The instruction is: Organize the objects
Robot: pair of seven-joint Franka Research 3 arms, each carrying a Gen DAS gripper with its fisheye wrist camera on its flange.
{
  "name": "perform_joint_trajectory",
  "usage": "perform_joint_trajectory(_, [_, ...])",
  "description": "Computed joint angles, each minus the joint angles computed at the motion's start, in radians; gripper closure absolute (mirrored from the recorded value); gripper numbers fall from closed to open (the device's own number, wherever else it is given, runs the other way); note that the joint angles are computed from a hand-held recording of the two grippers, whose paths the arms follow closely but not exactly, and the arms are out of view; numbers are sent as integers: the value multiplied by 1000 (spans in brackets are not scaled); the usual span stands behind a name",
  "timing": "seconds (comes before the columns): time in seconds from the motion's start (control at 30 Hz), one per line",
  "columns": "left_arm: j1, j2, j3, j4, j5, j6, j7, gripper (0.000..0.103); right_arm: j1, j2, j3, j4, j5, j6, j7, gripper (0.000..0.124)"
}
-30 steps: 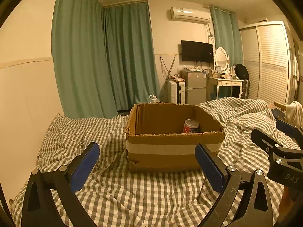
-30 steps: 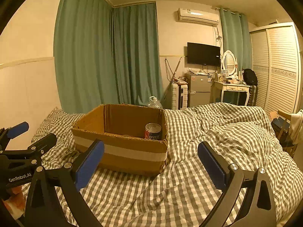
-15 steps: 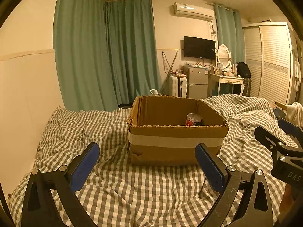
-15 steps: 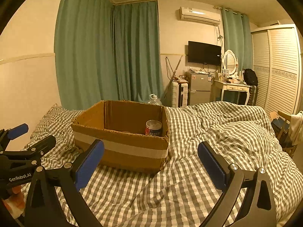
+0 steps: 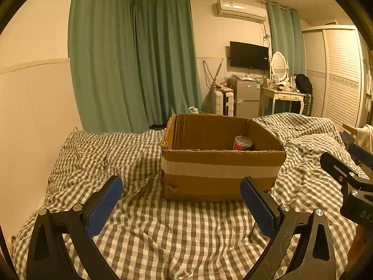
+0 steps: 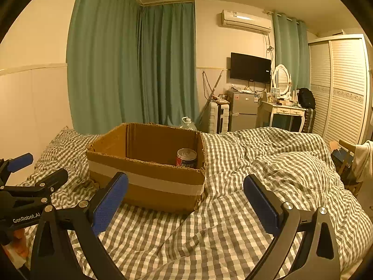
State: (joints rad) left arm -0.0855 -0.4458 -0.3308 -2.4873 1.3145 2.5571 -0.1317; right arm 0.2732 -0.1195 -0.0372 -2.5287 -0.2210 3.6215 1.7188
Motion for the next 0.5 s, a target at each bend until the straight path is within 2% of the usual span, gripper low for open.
perform_joint_trajectory(0.23, [1,0,-4,-3,8,-3,-16,0,6,4,-10,3,-33,-6,24,25])
perform_joint_trajectory(0.5, [-11,12,-5,3,9,-22,-12,0,1,5,9,0,4,-9,-14,25])
